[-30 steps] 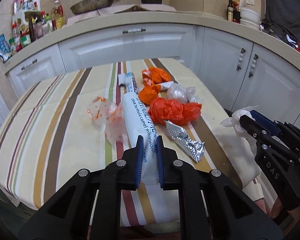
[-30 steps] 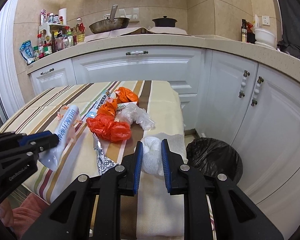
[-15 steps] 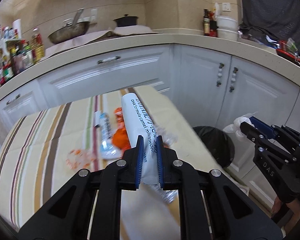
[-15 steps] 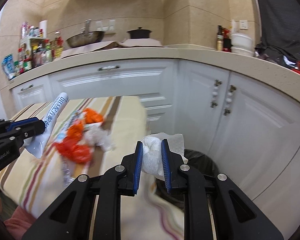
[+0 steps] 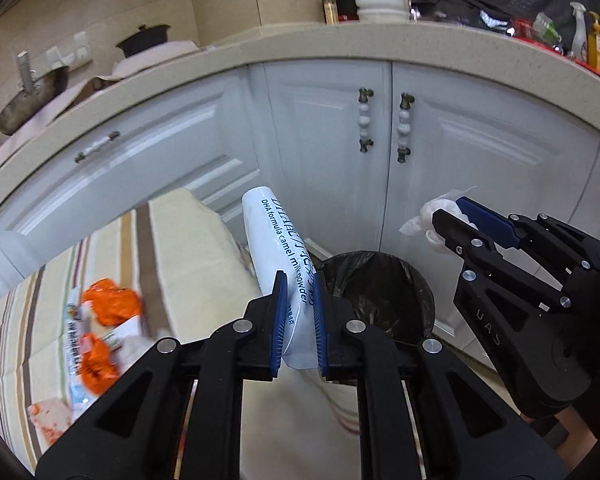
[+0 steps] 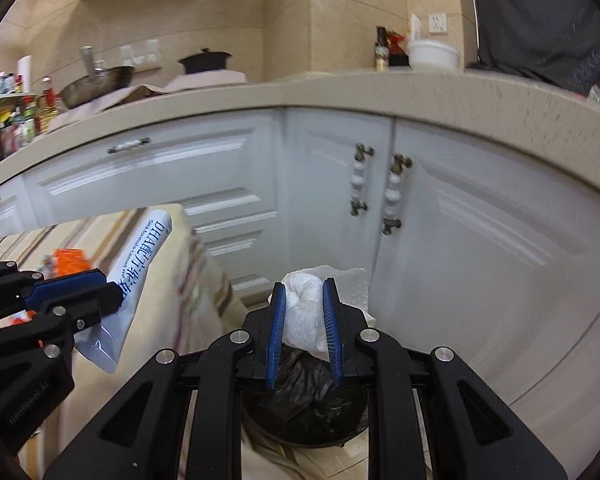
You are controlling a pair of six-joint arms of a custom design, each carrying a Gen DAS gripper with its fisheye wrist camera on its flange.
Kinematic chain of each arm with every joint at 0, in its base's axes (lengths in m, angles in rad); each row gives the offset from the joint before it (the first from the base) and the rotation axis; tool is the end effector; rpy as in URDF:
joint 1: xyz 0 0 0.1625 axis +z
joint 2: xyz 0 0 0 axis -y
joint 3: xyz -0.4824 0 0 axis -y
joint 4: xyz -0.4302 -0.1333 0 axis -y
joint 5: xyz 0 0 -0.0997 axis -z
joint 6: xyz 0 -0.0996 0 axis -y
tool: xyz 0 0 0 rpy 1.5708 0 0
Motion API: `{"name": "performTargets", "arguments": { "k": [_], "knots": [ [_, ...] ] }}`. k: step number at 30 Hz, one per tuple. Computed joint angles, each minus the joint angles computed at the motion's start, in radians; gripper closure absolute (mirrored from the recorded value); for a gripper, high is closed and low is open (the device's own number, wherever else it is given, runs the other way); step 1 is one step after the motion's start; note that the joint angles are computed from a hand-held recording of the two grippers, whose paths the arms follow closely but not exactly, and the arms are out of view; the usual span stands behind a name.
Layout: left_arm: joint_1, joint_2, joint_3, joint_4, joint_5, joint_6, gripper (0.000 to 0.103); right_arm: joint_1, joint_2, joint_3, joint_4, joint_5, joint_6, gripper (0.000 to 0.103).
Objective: Collect trash
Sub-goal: 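Carry both items to the black bin and open both grippers to drop them, then return to the table and grasp the foil packet with the right gripper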
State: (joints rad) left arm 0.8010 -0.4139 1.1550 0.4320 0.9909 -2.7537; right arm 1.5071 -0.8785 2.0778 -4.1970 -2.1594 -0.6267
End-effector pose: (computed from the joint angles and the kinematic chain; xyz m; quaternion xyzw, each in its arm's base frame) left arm -0.3519 -0.6330 -0.0493 0.4666 0.8172 -0.2390 0.2392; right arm 0.0422 -0.5642 0.2198 0.0187 -0.7479 0.5151 0.4183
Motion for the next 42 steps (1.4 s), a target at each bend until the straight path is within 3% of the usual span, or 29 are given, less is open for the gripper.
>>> {"name": "performTargets", "arguments": {
  "k": [10,11,12,14,16,18,24,32,42],
  "knots": [
    [0.029,0.306,-0.444,0.275,-0.033,-0.065,0.089,-0.142,-0.004,-0.057,0.131,0.08,0.081,0.082],
    [0.032,0.339,-0.494,0.308,-0.038,-0.067,0.086,-0.152,-0.004,-0.061,0.149,0.093,0.088,0.08],
    [0.034,0.361,-0.528,0.331,-0.044,-0.074,0.073,-0.16,-0.002,-0.068,0.162,0.103,0.093,0.074],
    [0.039,0.398,-0.589,0.374,-0.051,-0.105,0.06,-0.175,0.009,-0.08,0.169,0.109,0.1,0.065],
    [0.041,0.395,-0.587,0.361,-0.052,-0.11,0.057,-0.179,0.015,-0.093,0.175,0.103,0.098,0.058],
    [0.038,0.378,-0.559,0.328,-0.059,-0.093,0.05,-0.177,0.014,-0.093,0.171,0.099,0.098,0.058],
    [0.029,0.28,-0.438,0.24,-0.039,-0.083,0.044,-0.145,-0.008,-0.061,0.129,0.064,0.084,0.052],
    [0.025,0.04,-0.133,0.046,-0.055,-0.051,0.035,-0.032,-0.027,0.002,0.084,0.018,0.094,0.048],
    [0.073,-0.241,0.193,-0.118,-0.225,-0.054,0.031,0.111,0.065,0.03,0.068,0.041,0.081,0.048]
  ]
}}
